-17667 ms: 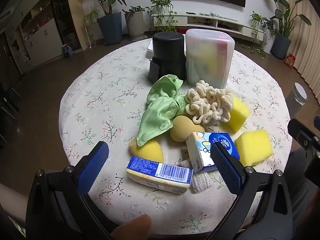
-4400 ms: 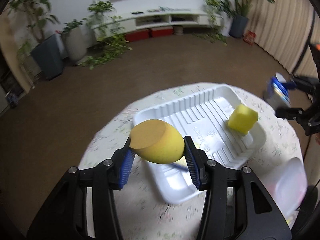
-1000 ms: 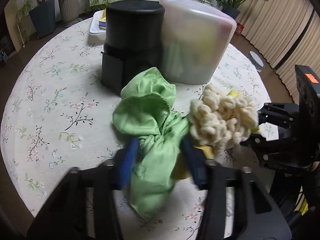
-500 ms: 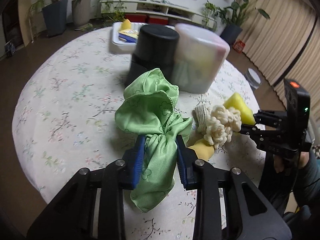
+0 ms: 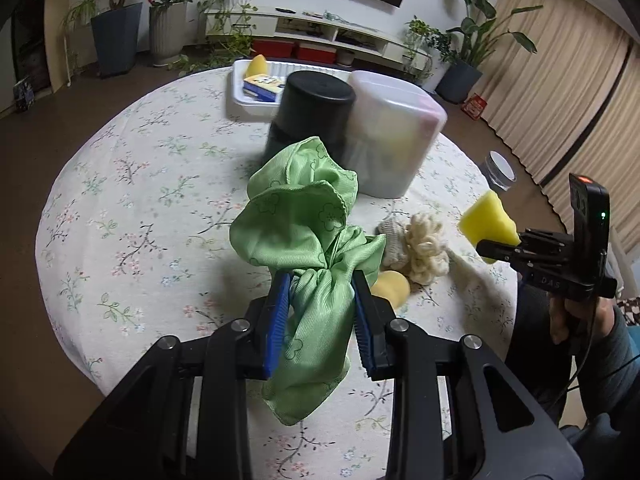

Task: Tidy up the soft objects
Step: 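Carry the green cloth and long yellow sponge over the white tray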

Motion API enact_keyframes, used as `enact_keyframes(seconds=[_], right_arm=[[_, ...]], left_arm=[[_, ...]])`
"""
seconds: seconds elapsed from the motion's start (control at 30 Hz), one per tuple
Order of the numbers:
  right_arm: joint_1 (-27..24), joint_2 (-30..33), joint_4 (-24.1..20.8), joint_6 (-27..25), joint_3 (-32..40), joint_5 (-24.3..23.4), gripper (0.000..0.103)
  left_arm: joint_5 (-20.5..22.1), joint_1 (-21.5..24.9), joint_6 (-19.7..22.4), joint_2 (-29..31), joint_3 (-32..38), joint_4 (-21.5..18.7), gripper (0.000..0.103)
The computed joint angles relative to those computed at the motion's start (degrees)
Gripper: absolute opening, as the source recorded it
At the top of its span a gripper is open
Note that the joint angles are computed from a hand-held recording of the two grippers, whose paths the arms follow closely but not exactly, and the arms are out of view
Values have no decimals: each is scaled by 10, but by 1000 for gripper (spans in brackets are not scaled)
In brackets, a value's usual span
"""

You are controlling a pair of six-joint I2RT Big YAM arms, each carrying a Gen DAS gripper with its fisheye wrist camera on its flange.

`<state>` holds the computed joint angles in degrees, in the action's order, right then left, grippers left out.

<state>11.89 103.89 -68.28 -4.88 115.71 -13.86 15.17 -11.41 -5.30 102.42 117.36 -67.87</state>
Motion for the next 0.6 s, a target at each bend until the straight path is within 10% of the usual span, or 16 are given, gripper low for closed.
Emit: enact_keyframes(seconds=[0.6], right_arm=[[-15, 39, -61, -33, 134, -10, 25]], left_arm=[[-14, 8, 28, 37, 102, -37, 28]])
